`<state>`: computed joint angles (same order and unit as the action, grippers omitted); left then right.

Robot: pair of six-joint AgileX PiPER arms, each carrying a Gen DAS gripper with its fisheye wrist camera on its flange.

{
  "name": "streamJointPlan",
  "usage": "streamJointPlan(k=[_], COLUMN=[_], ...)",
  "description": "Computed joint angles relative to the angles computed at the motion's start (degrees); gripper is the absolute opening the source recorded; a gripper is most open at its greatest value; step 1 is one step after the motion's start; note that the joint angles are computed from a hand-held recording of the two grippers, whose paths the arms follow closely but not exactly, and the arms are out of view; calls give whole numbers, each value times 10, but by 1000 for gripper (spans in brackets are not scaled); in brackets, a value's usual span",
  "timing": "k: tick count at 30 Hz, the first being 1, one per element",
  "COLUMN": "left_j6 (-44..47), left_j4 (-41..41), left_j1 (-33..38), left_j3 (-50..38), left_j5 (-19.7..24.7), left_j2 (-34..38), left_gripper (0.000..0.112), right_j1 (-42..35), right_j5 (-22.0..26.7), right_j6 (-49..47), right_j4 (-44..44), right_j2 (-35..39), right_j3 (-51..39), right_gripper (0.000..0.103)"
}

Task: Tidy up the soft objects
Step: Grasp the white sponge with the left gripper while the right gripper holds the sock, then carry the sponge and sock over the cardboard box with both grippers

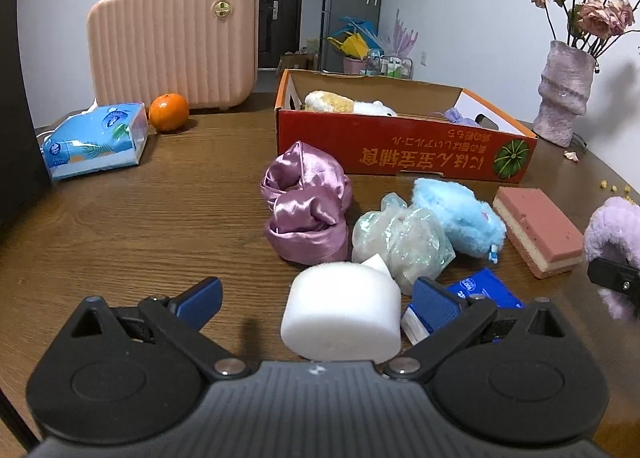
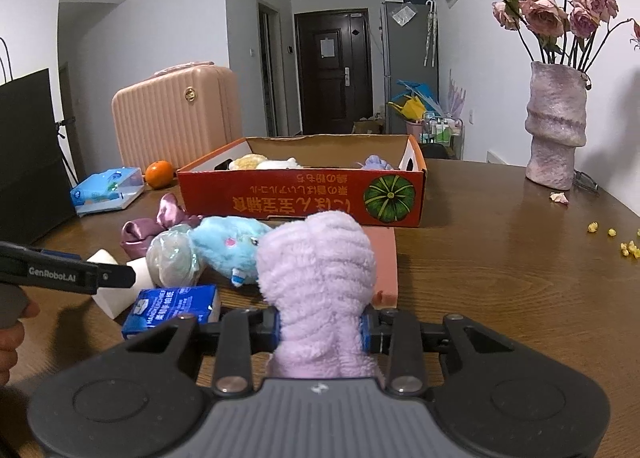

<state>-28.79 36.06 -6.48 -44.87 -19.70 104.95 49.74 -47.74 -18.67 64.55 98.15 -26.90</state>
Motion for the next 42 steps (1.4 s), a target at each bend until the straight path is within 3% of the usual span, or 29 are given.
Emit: streamJointPlan(k=[5,15,33,42], left_j6=[-14,-163,-68,-59], left_j4=[18,183,93,77], left_j1=[2,32,46,39], left_j3=[0,-12,54,62], left_j5=[-8,-29,-95,-106], left_j2=[5,6,-42,-70], left_gripper=[99,59,57,57], right_j1=[-2,-1,4,7], right_j5=[3,0,-12,-15], right_j6=[-1,3,6,-41], right_j4=[0,-3,-6,17], right_j2=[2,4,8,-6], right_j3=[-2,-2,-2,-17], right_gripper=[32,33,33,33])
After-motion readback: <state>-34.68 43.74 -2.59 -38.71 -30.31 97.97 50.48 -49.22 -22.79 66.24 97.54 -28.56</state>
